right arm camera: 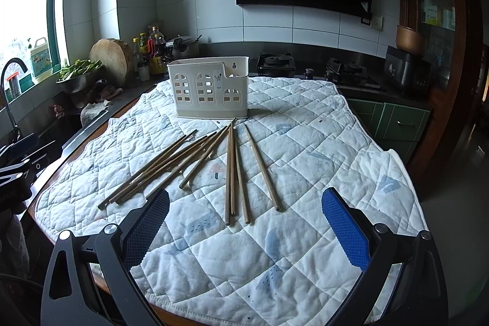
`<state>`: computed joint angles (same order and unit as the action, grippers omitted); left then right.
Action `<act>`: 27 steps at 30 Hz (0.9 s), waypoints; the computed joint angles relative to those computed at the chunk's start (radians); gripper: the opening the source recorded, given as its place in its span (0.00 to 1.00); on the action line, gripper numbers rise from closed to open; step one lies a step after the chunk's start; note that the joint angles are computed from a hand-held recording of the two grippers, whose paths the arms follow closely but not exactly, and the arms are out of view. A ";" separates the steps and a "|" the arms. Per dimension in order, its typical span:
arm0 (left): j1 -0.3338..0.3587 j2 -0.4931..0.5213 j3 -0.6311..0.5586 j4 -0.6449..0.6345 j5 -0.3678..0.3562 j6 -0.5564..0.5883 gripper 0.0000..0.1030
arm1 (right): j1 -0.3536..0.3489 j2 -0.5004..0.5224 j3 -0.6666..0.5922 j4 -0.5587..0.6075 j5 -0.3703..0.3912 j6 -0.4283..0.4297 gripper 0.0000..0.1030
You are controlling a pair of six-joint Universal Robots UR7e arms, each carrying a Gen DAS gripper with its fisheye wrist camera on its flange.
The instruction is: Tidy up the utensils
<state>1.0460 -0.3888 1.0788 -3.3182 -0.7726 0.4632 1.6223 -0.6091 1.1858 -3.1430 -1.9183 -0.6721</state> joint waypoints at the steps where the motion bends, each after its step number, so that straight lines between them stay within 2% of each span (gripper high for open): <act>1: 0.001 0.001 -0.002 0.001 0.000 -0.001 0.95 | 0.000 0.001 0.000 -0.002 0.000 -0.002 0.94; 12: 0.014 0.005 -0.016 0.015 -0.011 -0.028 0.95 | 0.000 0.005 -0.007 0.003 -0.001 -0.001 0.94; 19: 0.017 0.023 -0.048 0.004 0.011 0.021 0.95 | -0.004 0.012 -0.014 0.001 0.003 -0.020 0.94; 23: 0.024 0.022 -0.058 0.006 0.005 0.013 0.94 | -0.010 0.024 -0.041 0.034 0.009 -0.015 0.93; 27: 0.032 0.018 -0.060 0.025 -0.004 -0.002 0.87 | -0.017 0.034 -0.055 0.061 0.004 -0.014 0.93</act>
